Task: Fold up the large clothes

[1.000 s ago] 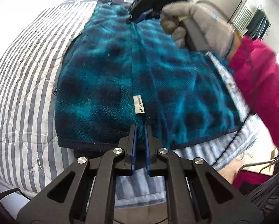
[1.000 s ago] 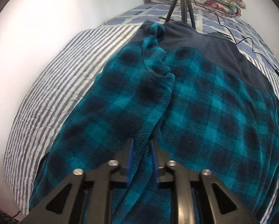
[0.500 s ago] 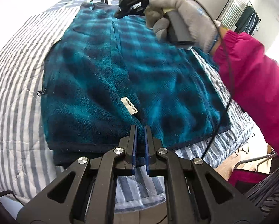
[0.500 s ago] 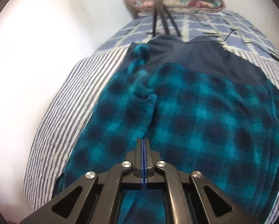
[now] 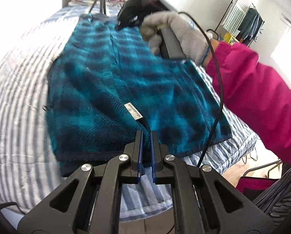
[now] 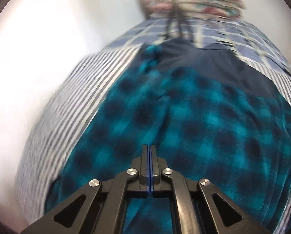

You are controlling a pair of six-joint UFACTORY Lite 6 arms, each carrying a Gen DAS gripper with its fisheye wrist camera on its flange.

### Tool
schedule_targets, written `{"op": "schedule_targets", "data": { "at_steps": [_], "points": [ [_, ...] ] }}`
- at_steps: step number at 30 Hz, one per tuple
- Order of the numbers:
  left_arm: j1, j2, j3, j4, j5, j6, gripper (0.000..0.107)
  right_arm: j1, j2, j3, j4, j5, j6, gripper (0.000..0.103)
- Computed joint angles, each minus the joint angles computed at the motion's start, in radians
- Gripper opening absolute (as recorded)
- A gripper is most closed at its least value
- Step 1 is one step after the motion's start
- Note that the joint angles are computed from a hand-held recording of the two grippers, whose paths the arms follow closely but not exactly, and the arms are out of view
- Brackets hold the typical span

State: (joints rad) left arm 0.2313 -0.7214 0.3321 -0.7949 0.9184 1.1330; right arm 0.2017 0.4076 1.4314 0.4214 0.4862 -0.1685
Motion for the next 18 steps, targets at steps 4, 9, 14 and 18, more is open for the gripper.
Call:
{"op": "schedule_targets", "data": {
  "at_steps": [4,9,14,18],
  "points": [
    [-0.119,-0.004,-0.045,0.039,-0.122,-0.067,0.005,-0.080,0.028,-0.018,0.224,0.043,-0.191,0.002],
    [-0.090,0.012,-0.034,0.024,-0.109,-0.045,0.005,-0.082,-0.012,-0.056,0.343,0.106,-0.298,0.054],
    [-0.071,-0.043,-0.043,0.035,-0.093,-0.037,0.005,0.039,0.065,0.036,0.046,0.081,-0.068,0.003],
    [-0.049,-0.063,-0.048,0.029,-0.064,-0.013,0.005,0.040,0.016,-0.004,0.096,0.038,-0.114,0.000]
  ]
}}
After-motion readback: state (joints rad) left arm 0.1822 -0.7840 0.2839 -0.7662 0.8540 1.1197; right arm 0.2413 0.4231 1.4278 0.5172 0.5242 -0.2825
